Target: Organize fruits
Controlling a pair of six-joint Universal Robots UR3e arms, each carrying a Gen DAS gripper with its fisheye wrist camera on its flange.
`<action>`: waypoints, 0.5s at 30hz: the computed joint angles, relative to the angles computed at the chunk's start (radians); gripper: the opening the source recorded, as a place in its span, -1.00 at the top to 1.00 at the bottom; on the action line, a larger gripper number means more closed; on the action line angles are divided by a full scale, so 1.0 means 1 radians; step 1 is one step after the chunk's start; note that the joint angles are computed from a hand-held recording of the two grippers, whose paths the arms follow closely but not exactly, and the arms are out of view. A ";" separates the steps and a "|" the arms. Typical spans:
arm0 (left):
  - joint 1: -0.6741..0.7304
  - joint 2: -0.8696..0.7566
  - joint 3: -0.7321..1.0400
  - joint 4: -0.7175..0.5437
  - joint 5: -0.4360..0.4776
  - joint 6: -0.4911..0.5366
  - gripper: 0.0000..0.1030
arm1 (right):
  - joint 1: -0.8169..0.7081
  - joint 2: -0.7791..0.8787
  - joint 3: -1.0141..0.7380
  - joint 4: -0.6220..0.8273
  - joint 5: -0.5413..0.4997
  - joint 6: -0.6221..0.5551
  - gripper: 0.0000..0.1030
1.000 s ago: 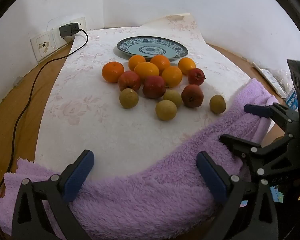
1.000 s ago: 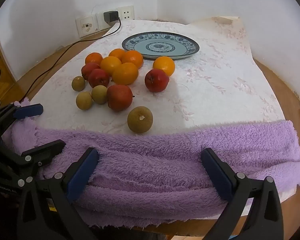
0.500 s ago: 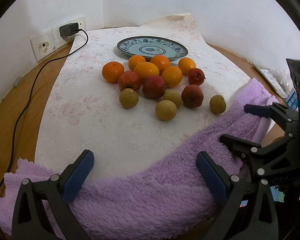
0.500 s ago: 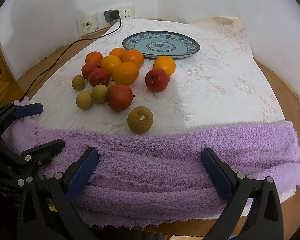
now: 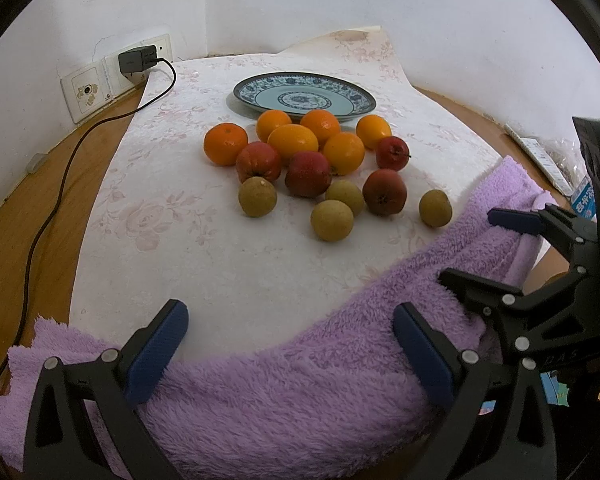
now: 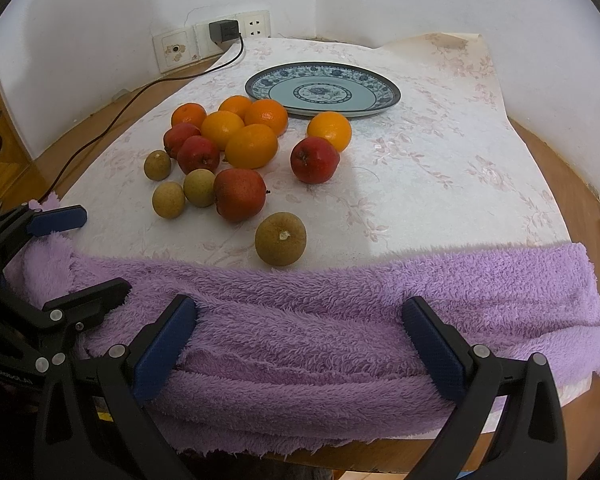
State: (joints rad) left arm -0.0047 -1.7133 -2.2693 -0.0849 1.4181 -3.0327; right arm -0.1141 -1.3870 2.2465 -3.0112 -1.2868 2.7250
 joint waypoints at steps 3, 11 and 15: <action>0.000 0.000 0.000 0.000 0.000 0.000 -1.00 | -0.002 -0.001 0.004 -0.006 0.002 -0.001 -1.00; 0.004 0.004 -0.003 -0.001 -0.003 0.003 -1.00 | 0.001 0.003 0.001 -0.009 0.000 0.003 -1.00; 0.001 0.001 -0.001 0.000 -0.001 0.000 -1.00 | 0.000 0.004 0.002 -0.010 0.002 0.002 -1.00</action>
State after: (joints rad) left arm -0.0039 -1.7127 -2.2699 -0.0851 1.4174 -3.0324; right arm -0.1144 -1.3834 2.2484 -3.0213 -1.2852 2.7266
